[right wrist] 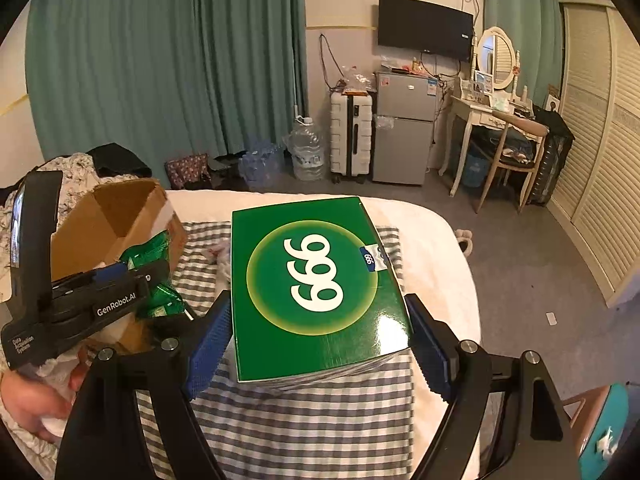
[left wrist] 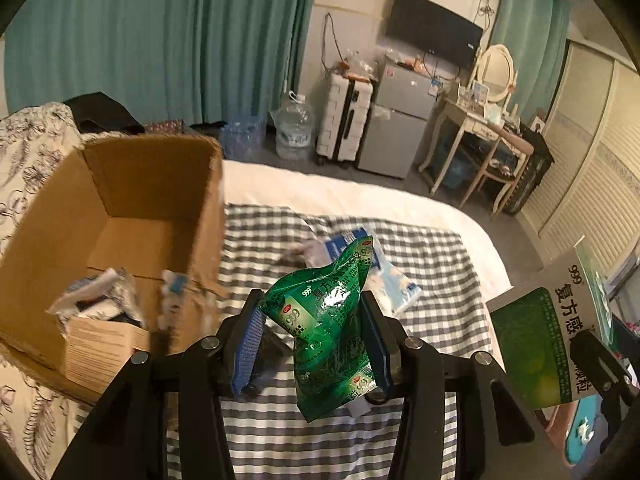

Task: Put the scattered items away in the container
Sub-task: 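Carry sachet and green box over the cardboard box and release them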

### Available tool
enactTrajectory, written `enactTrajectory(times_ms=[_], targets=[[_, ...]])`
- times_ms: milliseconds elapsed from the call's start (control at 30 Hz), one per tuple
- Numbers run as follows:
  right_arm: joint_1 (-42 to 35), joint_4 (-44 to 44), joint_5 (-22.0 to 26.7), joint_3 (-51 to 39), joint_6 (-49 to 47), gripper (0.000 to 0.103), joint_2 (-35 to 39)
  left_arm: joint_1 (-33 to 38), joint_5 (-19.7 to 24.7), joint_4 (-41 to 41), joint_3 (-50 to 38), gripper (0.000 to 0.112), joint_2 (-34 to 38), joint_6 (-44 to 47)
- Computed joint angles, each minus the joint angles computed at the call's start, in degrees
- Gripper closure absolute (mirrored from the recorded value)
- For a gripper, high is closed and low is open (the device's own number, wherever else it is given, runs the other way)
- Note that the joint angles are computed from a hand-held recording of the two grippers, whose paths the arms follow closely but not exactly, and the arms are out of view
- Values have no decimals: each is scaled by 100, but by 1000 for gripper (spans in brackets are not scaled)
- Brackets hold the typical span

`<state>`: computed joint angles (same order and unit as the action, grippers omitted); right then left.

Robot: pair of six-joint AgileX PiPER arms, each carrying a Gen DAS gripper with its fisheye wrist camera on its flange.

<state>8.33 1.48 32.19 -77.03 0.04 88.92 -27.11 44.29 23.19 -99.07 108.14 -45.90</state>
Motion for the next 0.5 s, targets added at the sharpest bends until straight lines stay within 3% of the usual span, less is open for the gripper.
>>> enactTrajectory(times_ms=[267,500], targets=[[918,-937,216,-629,1102,21,219,423,-321,268,454,64,-635,-232],[1608,-1238,376,-1582,1692,21,830,1097,-681,-439,794,64,-937,167]])
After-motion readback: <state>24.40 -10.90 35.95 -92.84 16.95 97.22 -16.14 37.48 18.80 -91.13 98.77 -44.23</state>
